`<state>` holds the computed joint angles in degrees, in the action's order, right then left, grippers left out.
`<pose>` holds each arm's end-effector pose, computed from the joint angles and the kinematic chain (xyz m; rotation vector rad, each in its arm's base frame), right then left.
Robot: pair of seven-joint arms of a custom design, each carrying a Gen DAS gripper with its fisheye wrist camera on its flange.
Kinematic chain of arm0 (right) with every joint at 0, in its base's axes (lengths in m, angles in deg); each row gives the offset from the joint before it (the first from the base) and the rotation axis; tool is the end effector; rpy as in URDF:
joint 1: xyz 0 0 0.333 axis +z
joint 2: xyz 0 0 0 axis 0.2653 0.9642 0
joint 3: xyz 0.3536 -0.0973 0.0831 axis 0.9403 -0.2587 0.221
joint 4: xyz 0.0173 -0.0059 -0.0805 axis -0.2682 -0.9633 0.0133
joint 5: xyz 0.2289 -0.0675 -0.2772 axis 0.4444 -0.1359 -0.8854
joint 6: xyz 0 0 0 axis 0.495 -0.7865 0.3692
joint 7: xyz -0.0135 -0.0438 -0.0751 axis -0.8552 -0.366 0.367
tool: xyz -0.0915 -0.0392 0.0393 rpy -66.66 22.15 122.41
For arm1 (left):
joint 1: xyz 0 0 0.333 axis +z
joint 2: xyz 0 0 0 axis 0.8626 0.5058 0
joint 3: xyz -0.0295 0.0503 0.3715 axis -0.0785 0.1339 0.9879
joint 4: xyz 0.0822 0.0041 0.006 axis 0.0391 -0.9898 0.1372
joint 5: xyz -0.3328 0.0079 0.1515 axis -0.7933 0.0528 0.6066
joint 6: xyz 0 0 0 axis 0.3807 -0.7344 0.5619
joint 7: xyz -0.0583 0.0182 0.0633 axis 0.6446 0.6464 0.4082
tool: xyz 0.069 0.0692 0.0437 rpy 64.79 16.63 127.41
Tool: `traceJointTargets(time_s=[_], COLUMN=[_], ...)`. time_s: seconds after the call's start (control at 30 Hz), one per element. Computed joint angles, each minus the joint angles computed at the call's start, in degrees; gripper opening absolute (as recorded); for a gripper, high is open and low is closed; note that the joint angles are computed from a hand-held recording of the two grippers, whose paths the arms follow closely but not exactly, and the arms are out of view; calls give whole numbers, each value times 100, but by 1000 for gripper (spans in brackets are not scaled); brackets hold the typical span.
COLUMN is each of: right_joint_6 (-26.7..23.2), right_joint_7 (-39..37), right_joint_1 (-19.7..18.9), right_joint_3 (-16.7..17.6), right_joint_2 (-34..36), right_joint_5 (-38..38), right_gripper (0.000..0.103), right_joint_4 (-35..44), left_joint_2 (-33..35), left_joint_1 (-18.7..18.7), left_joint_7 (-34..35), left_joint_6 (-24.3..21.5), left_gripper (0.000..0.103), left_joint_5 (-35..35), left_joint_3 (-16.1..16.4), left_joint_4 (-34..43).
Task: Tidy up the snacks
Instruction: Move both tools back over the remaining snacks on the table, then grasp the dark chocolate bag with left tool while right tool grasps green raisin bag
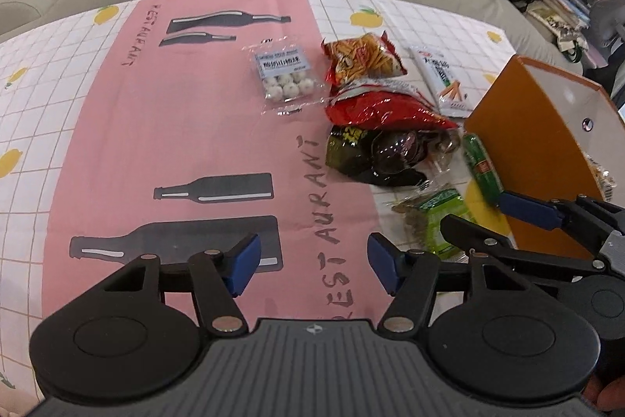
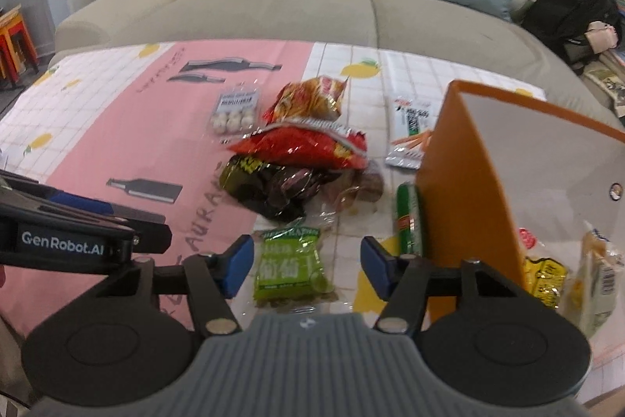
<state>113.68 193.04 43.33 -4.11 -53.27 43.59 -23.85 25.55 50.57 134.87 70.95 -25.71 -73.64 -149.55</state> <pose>0.6444 0.2933 0.4933 -2.0227 1.5000 -0.5386 0.6304 -0.2211 0.5281 -1.9808 1.9917 -0.6599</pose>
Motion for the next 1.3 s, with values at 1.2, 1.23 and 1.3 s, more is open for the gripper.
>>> traceJointTargets(time_s=[1.2,1.23,1.3], right_joint_6=[-135,-129,-121], right_joint_7=[287,298,300], right_joint_1=[37,48,67], right_joint_3=[-204,-213,-234], right_joint_2=[459,449,453], right_joint_5=[-50,-56,-91], right_gripper=[31,31,31], right_joint_4=[437,424,422], left_joint_2=[1486,1483,1418], left_joint_1=[193,201,171], left_joint_7=[609,586,465], left_joint_6=[782,802,898], left_gripper=[34,31,27], left_joint_5=[-467,-508,-530], left_joint_3=[-305,-309,-262], left_joint_4=[1344,1332,1229])
